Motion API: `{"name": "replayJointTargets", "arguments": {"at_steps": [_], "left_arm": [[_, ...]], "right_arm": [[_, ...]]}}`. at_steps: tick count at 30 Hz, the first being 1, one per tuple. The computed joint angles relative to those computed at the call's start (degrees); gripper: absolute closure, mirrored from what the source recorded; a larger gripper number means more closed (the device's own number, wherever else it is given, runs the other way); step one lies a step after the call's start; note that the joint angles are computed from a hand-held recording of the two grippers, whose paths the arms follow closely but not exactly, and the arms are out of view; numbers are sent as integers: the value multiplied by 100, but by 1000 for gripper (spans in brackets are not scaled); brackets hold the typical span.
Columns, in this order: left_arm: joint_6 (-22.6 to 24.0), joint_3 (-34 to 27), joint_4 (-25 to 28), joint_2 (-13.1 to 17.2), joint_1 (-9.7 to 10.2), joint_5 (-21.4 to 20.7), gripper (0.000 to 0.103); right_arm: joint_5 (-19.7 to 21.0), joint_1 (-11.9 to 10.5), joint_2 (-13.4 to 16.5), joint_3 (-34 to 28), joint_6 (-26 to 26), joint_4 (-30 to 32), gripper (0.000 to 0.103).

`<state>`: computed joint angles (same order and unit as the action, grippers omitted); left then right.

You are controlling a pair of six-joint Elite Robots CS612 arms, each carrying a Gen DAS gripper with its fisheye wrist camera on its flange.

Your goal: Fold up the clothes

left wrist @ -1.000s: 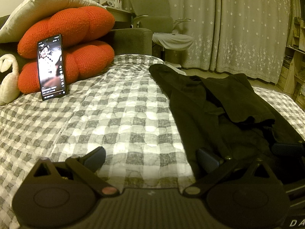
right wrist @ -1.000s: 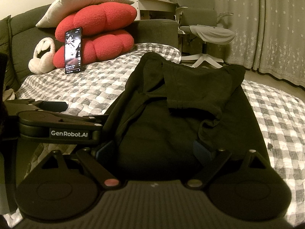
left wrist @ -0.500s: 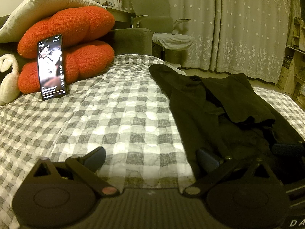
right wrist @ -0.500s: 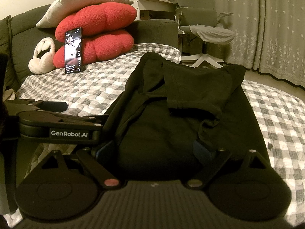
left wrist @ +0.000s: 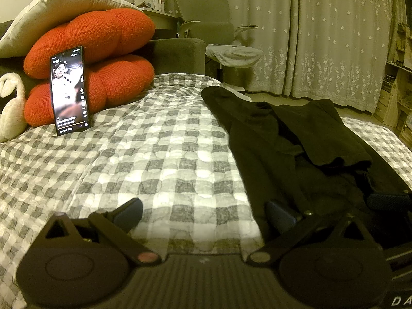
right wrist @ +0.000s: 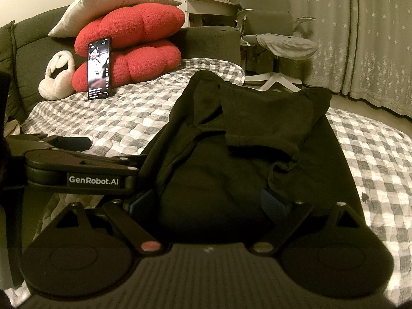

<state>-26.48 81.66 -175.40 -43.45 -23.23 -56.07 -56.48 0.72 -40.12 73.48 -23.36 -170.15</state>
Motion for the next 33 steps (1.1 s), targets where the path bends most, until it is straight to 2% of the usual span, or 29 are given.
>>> {"name": "replayJointTargets", "arguments": {"at_steps": [33], "left_arm": [[6,-4,-1,2,2,-16,0]], "right_arm": [[24,-5,-8,10,-16,18,10]]}}
